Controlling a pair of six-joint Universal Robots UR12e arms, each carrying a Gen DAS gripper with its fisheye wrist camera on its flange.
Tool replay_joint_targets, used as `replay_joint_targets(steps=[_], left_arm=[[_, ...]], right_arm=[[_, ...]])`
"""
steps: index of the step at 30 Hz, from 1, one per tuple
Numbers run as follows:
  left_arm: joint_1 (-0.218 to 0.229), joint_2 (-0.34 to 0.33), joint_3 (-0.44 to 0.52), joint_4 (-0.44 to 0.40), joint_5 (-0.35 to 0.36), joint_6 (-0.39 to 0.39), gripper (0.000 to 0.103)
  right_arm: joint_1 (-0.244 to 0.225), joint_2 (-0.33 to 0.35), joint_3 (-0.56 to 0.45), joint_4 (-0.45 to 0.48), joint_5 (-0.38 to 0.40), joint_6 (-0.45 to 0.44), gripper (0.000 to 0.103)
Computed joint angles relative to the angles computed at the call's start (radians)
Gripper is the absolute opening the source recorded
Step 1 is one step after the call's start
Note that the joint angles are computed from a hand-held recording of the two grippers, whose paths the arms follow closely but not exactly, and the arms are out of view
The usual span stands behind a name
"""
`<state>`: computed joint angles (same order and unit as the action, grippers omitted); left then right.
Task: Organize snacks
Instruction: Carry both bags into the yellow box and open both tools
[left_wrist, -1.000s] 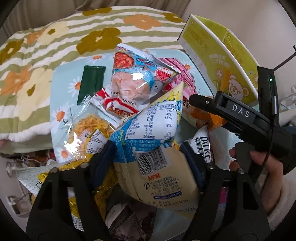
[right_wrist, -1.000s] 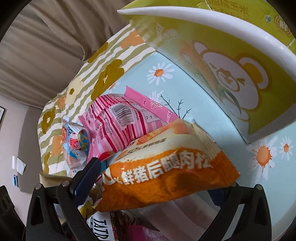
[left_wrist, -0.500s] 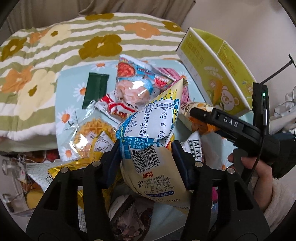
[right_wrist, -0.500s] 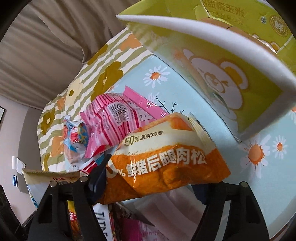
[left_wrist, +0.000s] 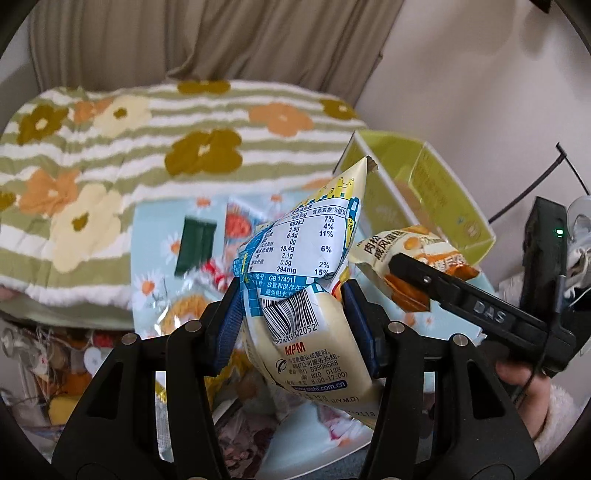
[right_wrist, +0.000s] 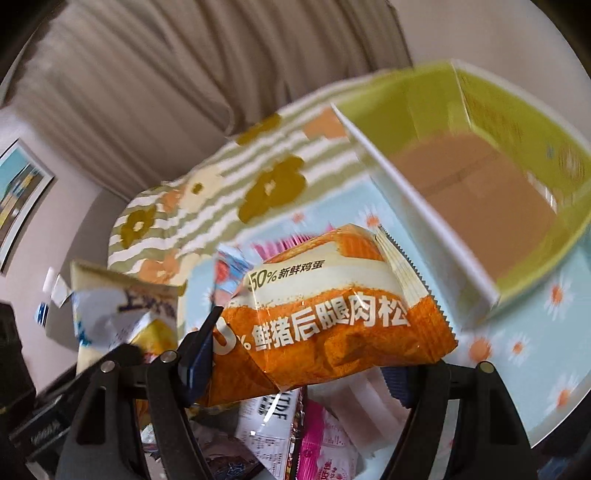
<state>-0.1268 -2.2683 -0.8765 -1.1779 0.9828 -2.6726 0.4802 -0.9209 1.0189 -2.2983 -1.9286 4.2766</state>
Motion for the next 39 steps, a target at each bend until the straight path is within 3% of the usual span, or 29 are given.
replay_joint_targets(steps=[4,11,19,23,27,34,39], left_arm=[[-0.015,0.004,0.009,0.057,-0.013,-0.042,0.05],[-0.077,0.003,0.024,0.168,0.016,-0.152,0.05],[-0.174,-0.038,0.079,0.22,0.053,-0.293,0.05],[-0.223,-0.088,0.155,0.168,0.07,-0.328,0.05],[-0.263,-0.157,0.268,0.073,0.103,-0.316,0.05],[-0.313,-0.271,0.448,-0.095,0.221,-0.22,0.05],[-0.328,-0.337,0.559,-0.199,0.252,-0.166,0.052]], right_arm=[[-0.008,-0.031,0.022,-0.03,-0.026,-0.093,0.072],[-0.064,-0.153,0.18,-0.099,-0.013,-0.247,0.072],[-0.162,-0.28,0.354,-0.076,0.085,-0.417,0.072],[-0.195,-0.312,0.409,-0.067,0.117,-0.479,0.072],[-0.223,-0.326,0.447,-0.07,0.151,-0.523,0.072],[-0.238,-0.327,0.478,-0.043,0.173,-0.551,0.072],[-0.241,-0.32,0.477,-0.023,0.204,-0.572,0.072]])
